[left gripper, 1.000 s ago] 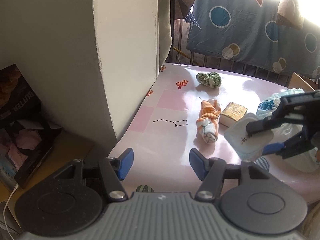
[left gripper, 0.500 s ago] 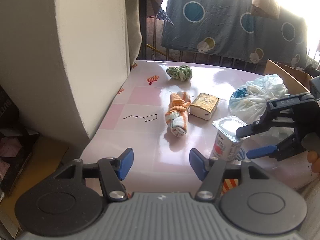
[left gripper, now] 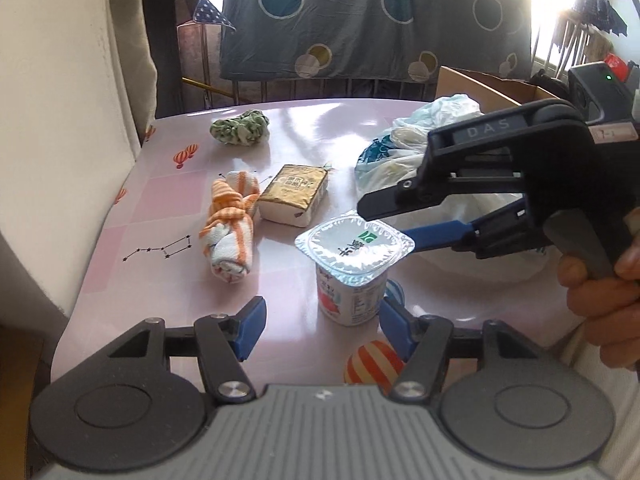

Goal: Organize soft objects
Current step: 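Close the right gripper on the yogurt cup and lift it, then carry the yogurt cup toward the cardboard box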

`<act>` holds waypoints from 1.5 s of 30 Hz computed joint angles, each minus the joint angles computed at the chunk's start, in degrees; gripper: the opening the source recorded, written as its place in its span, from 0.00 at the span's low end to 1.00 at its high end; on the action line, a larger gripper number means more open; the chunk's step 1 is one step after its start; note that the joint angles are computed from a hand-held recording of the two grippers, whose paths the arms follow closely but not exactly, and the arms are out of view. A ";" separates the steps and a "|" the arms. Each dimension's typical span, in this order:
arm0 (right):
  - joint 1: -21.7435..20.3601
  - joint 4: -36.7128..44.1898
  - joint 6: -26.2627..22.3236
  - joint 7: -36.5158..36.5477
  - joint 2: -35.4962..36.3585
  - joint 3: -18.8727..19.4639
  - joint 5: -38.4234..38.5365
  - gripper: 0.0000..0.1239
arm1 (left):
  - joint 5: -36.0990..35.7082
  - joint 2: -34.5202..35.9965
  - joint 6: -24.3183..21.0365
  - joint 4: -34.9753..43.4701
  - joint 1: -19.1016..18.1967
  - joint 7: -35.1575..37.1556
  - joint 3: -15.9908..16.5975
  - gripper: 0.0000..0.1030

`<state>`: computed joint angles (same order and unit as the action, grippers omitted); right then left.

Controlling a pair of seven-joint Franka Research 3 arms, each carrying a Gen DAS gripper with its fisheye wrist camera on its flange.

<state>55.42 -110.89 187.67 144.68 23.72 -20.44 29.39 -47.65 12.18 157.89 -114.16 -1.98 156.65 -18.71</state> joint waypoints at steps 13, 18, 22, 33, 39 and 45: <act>-11.34 4.67 2.34 -5.01 3.83 12.27 1.70 0.19 | 5.77 5.09 2.55 4.06 0.40 -5.58 -3.49 0.46; -10.85 4.49 2.27 -6.54 3.30 12.06 2.95 0.19 | 5.79 4.44 2.73 3.59 1.39 -6.46 -4.47 0.46; -10.58 4.57 2.59 -7.00 2.95 12.16 3.70 0.19 | 4.02 2.82 3.15 2.49 1.85 -5.43 -4.88 0.46; -11.34 0.31 11.04 -13.28 -2.82 15.84 9.49 0.19 | -7.29 -4.52 4.40 0.55 -1.66 5.08 -2.84 0.46; -5.32 -4.89 14.88 -26.53 -11.01 11.57 23.40 0.19 | -11.82 -6.76 0.57 3.26 -6.41 8.49 -0.87 0.46; -2.32 -9.85 22.72 -53.66 -22.42 12.10 49.92 0.19 | -10.96 -5.72 -5.13 8.01 -11.64 7.21 -0.93 0.47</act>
<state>53.10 -120.73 210.39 91.02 1.31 -8.33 79.30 -58.61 6.46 152.76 -106.15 -13.62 163.86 -19.64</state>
